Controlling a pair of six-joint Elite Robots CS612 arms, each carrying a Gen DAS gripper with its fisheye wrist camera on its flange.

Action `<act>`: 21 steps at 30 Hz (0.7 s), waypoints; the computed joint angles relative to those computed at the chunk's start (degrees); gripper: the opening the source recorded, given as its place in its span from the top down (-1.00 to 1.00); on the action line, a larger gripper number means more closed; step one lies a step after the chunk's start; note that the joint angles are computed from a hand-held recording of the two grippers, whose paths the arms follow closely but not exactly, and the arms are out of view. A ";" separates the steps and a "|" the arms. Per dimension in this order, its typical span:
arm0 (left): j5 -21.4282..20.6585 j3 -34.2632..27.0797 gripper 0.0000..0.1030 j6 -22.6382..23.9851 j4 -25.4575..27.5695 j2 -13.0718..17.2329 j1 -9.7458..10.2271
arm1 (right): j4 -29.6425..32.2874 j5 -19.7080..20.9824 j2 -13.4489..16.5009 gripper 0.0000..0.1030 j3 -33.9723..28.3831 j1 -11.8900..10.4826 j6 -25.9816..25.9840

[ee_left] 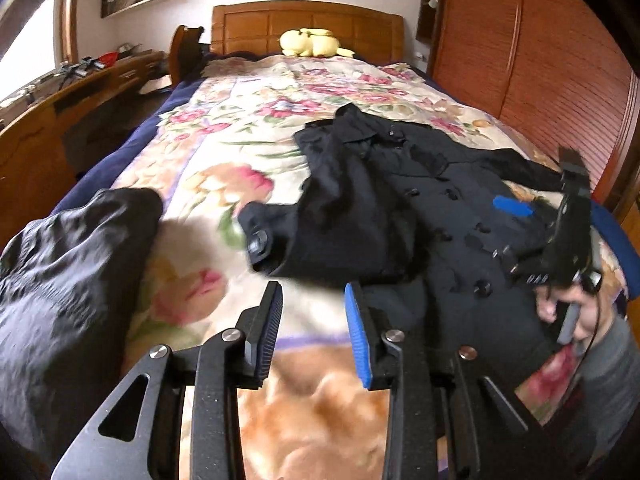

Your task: Fold large clothes

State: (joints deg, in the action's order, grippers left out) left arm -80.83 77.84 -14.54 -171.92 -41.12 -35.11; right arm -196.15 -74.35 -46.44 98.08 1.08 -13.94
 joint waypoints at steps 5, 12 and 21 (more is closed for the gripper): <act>-0.43 3.08 0.35 -1.15 -3.33 -0.60 0.89 | 4.25 2.83 -0.74 -1.00 -1.62 1.68 -3.43; 0.78 6.11 0.35 -3.35 -6.46 -1.18 1.91 | 13.41 3.74 0.78 -0.79 -7.20 4.93 -9.75; 3.11 7.98 0.35 -5.09 -6.98 -1.41 2.43 | 24.14 -4.97 5.59 -0.09 -15.54 8.33 -18.24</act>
